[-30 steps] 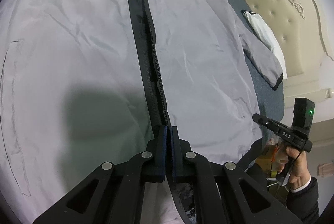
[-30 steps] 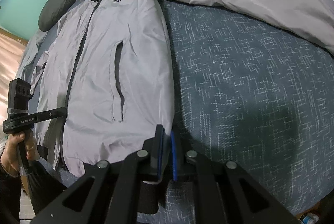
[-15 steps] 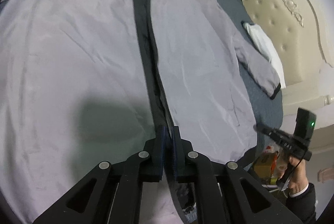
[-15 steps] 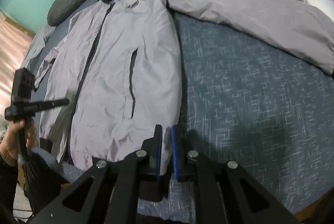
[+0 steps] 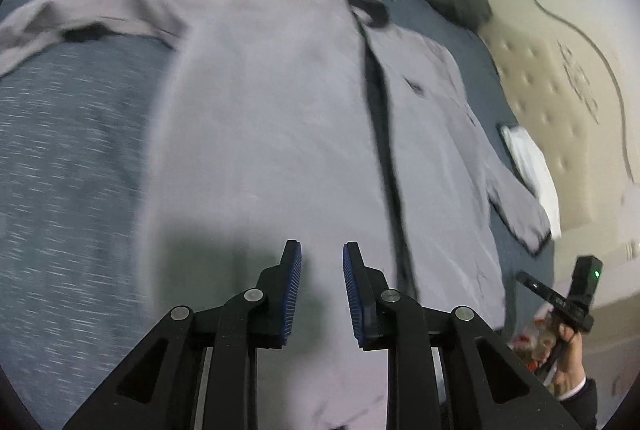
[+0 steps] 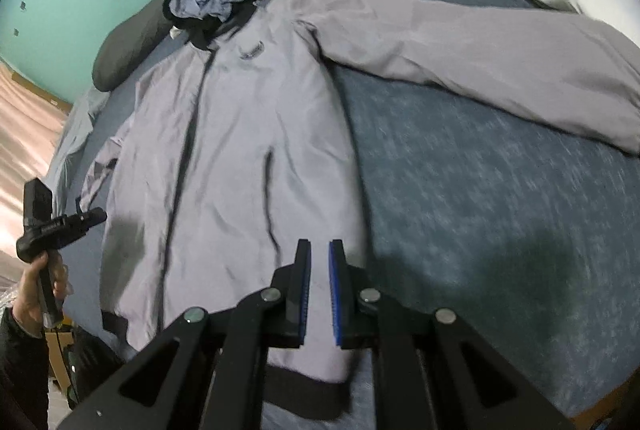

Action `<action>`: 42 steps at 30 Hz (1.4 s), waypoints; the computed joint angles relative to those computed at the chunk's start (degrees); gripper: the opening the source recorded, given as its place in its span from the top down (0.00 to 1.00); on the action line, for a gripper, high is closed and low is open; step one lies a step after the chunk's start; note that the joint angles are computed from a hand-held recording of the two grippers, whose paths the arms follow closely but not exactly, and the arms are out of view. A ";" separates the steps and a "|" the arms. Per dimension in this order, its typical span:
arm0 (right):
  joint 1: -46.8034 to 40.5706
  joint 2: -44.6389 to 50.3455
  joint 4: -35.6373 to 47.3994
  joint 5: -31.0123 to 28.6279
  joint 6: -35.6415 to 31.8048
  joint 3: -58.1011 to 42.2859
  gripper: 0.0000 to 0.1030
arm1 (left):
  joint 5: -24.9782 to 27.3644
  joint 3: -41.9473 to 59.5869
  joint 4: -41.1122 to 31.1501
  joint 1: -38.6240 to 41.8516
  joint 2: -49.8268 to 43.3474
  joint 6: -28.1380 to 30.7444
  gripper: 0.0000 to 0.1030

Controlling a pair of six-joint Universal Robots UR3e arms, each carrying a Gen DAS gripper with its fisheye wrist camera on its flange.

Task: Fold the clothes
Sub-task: 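Grasp the black sleeve cuff with the left gripper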

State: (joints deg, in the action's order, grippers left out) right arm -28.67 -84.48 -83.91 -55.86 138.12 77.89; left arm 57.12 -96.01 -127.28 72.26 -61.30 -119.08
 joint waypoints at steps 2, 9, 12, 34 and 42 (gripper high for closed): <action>1.83 0.30 -1.97 2.50 2.79 0.54 0.92 | -0.62 1.98 -0.77 3.43 -2.26 2.04 0.77; 11.32 3.29 -11.22 6.62 11.95 1.92 0.92 | -1.82 9.78 5.84 9.60 -14.38 0.74 0.73; 14.94 5.43 -14.21 7.08 14.96 1.75 0.92 | -2.33 14.20 9.31 10.38 -20.20 -0.98 0.65; 27.39 11.46 -26.06 8.10 23.86 4.72 0.92 | -2.73 54.51 24.59 16.71 -60.94 -19.81 0.48; 29.83 10.62 -28.52 8.02 26.12 7.18 0.92 | -3.01 54.96 28.05 19.50 -63.90 -20.69 0.46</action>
State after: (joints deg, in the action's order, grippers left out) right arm 1.16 -73.86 -112.43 -47.84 164.24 85.07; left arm 54.12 -41.05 -99.23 91.76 -125.20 -139.77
